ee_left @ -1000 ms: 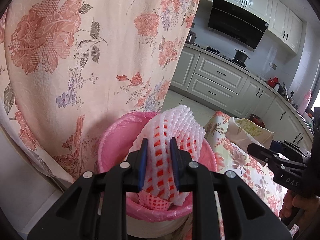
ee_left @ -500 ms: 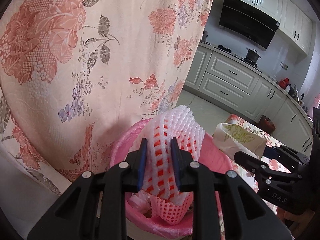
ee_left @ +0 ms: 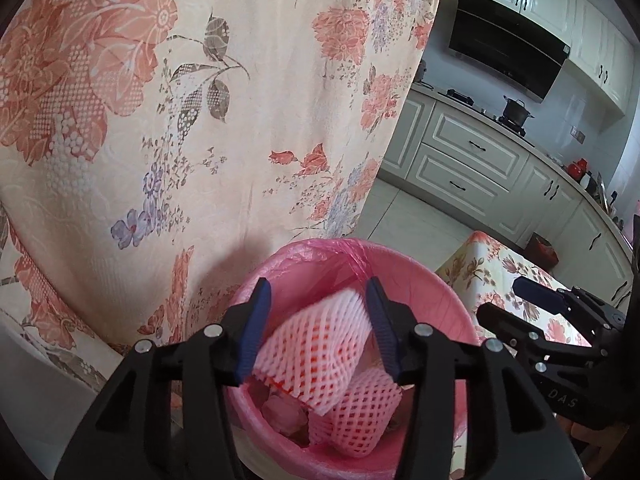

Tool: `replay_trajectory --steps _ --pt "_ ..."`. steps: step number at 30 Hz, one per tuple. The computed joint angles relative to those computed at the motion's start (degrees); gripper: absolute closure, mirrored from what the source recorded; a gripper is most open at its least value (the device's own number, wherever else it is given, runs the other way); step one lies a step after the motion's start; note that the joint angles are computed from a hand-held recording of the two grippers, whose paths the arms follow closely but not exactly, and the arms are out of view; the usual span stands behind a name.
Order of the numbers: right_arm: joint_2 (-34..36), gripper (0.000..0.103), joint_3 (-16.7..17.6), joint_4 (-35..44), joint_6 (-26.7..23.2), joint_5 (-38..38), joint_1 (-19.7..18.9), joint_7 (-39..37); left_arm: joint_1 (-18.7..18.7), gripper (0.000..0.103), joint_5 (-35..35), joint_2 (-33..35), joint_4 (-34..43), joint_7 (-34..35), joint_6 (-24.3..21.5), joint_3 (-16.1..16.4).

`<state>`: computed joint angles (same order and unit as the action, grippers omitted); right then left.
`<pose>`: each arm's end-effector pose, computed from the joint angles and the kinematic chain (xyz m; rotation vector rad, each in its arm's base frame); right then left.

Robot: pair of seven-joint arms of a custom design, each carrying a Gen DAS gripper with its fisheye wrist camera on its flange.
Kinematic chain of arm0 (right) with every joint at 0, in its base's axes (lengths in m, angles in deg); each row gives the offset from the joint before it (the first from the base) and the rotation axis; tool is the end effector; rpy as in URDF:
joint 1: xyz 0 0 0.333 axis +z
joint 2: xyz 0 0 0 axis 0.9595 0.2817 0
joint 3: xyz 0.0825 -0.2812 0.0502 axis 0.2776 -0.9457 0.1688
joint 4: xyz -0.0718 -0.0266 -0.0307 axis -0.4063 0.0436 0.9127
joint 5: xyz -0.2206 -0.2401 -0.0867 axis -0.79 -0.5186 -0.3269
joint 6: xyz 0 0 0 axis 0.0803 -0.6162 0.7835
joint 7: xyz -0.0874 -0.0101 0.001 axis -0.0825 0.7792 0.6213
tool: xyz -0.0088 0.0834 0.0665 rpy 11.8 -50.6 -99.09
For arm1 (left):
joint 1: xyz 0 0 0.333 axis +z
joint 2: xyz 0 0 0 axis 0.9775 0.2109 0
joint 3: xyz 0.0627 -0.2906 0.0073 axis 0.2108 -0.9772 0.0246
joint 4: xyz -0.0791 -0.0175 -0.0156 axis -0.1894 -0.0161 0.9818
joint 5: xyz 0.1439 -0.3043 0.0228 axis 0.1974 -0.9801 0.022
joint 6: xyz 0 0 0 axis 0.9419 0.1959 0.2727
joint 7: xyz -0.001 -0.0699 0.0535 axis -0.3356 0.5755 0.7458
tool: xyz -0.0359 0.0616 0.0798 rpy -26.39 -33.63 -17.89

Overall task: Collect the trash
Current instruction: 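Carry the net into the pink bin with the left tool while the right drops the cup there, then pull both open tools back slightly from the bin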

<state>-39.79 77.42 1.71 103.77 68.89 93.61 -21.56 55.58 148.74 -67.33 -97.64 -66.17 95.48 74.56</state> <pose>0.6531 0.3078 0.4204 -2.1301 0.9825 -0.4127 0.5608 -0.2936 0.4293 -2.0325 1.3020 -0.8309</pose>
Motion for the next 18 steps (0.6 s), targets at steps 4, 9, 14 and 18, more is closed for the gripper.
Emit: replay_trajectory --steps 4,9,14,18 --pt "-2.15 0.04 1.29 -3.92 2.28 1.75 -1.46 -1.63 -0.65 0.045 0.84 -1.36 -1.72 -1.4 -1.26 -0.2" --pt "-6.66 0.039 4.26 -11.94 6.77 6.24 -4.68 -5.15 -0.93 0.034 0.97 -4.42 -5.12 -2.42 -3.03 -1.96" --pt "-12.56 0.029 8.07 -21.31 11.28 12.11 -8.36 -10.07 -1.31 0.021 -1.27 -8.09 -8.97 -1.76 -5.93 -4.69" --pt "-17.22 0.019 9.73 -27.72 12.56 17.1 -10.06 -13.74 -1.48 0.007 -4.75 -9.96 -11.11 0.02 -7.34 -6.76"
